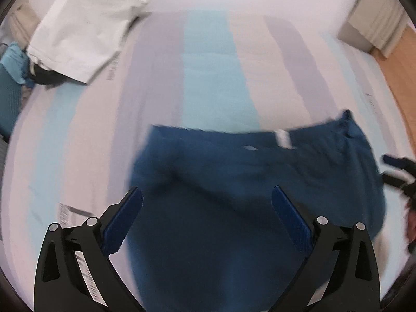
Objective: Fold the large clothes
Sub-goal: 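Move both tools to the dark blue trousers spread on the bed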
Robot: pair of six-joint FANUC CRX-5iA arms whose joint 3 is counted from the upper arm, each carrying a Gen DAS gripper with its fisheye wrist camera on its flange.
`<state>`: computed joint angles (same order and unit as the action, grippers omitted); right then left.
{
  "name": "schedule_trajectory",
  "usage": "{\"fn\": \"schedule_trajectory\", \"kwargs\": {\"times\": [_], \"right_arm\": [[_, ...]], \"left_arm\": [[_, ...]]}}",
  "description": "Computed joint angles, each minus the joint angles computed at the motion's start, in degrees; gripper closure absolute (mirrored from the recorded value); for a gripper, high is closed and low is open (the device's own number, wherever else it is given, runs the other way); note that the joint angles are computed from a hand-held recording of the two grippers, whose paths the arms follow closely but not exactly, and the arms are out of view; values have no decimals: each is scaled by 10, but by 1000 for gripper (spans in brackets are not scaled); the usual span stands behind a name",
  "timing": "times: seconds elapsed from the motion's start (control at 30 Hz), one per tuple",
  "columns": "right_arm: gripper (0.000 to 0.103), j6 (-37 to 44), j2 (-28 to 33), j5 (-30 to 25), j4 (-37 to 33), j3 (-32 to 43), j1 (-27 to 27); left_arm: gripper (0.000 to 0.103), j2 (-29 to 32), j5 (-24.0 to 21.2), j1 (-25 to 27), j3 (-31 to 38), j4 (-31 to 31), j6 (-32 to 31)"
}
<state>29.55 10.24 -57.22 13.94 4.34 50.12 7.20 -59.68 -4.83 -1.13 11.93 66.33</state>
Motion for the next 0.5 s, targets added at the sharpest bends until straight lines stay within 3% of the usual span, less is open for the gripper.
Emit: {"fn": "schedule_trajectory", "kwargs": {"times": [0.13,0.27,0.5], "right_arm": [[12,2,34,-11,14,6,31],[12,-4,60,-18,8,2,29],[9,14,105,-41,-6,22,15]], "left_arm": [[6,-25,27,-47,-55,23,-18],[6,-3,50,-88,-69,-27,10],[5,40,60,-99,-67,-79,67]]}}
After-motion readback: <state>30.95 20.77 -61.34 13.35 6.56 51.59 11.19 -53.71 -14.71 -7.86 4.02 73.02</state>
